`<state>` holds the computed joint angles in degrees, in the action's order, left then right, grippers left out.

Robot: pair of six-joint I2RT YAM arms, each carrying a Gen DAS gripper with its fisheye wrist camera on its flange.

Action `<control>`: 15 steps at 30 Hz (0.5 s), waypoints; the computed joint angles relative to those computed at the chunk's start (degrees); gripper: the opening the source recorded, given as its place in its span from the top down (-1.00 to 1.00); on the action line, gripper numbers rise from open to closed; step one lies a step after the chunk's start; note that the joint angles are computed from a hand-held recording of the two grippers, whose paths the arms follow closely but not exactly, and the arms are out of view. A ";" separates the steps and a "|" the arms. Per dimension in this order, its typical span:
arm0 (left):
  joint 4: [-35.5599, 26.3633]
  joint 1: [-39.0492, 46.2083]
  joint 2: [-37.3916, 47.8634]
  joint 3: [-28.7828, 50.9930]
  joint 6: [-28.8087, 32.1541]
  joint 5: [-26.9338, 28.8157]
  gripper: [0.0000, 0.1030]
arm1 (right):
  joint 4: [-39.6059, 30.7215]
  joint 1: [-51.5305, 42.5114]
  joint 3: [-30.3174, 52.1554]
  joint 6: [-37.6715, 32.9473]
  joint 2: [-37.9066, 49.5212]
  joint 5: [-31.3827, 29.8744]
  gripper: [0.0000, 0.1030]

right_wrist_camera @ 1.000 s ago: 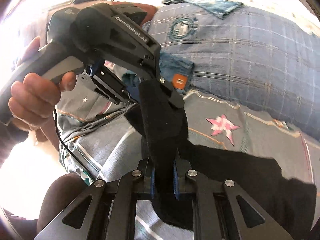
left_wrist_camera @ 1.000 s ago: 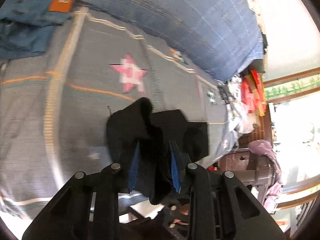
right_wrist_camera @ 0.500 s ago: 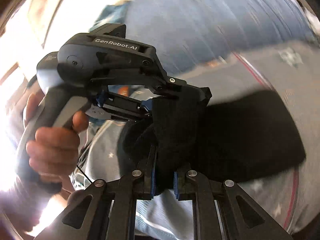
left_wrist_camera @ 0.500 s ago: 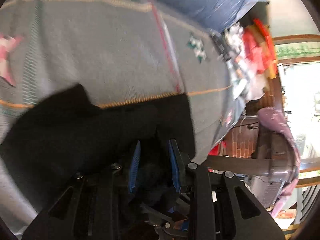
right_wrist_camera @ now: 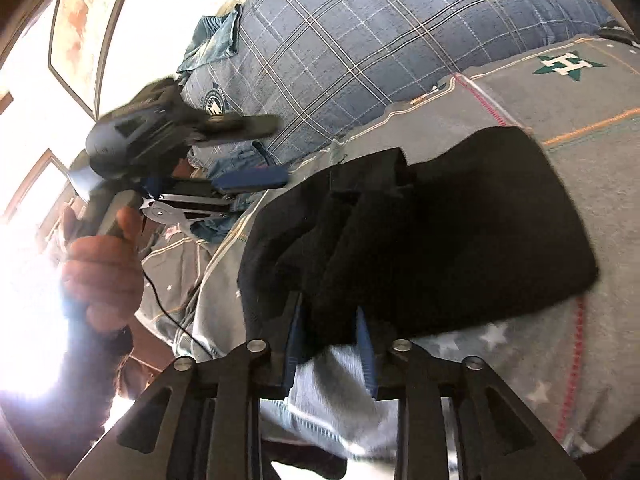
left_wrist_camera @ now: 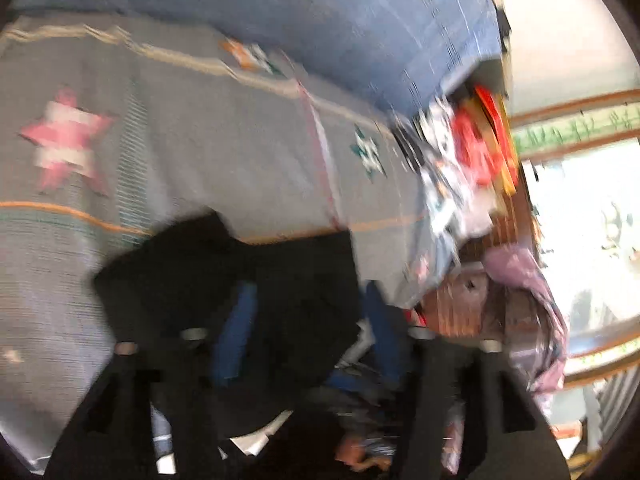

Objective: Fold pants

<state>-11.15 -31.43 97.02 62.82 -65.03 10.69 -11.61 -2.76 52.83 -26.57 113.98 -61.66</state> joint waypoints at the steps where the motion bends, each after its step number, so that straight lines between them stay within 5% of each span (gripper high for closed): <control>1: 0.88 -0.01 -1.72 -2.53 -0.89 -1.60 -0.31 | -0.13 -1.15 -0.42 -0.55 -0.78 -0.55 0.43; 6: 19.01 0.64 -6.07 -19.85 -10.37 -0.44 -0.31 | 2.17 -6.92 3.14 7.86 0.38 -6.68 -0.17; 10: 29.38 -0.76 -7.25 -27.03 -15.09 -2.37 -0.31 | -8.04 -3.25 15.65 9.15 8.26 -5.10 -0.17; 15: 30.84 -3.71 -8.90 -29.00 -16.39 -6.01 -0.31 | -19.13 0.89 27.33 8.78 17.85 -9.50 -0.17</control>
<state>19.69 -35.14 88.12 33.82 -81.43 4.69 -30.75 -1.87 80.16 -17.79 131.82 -71.16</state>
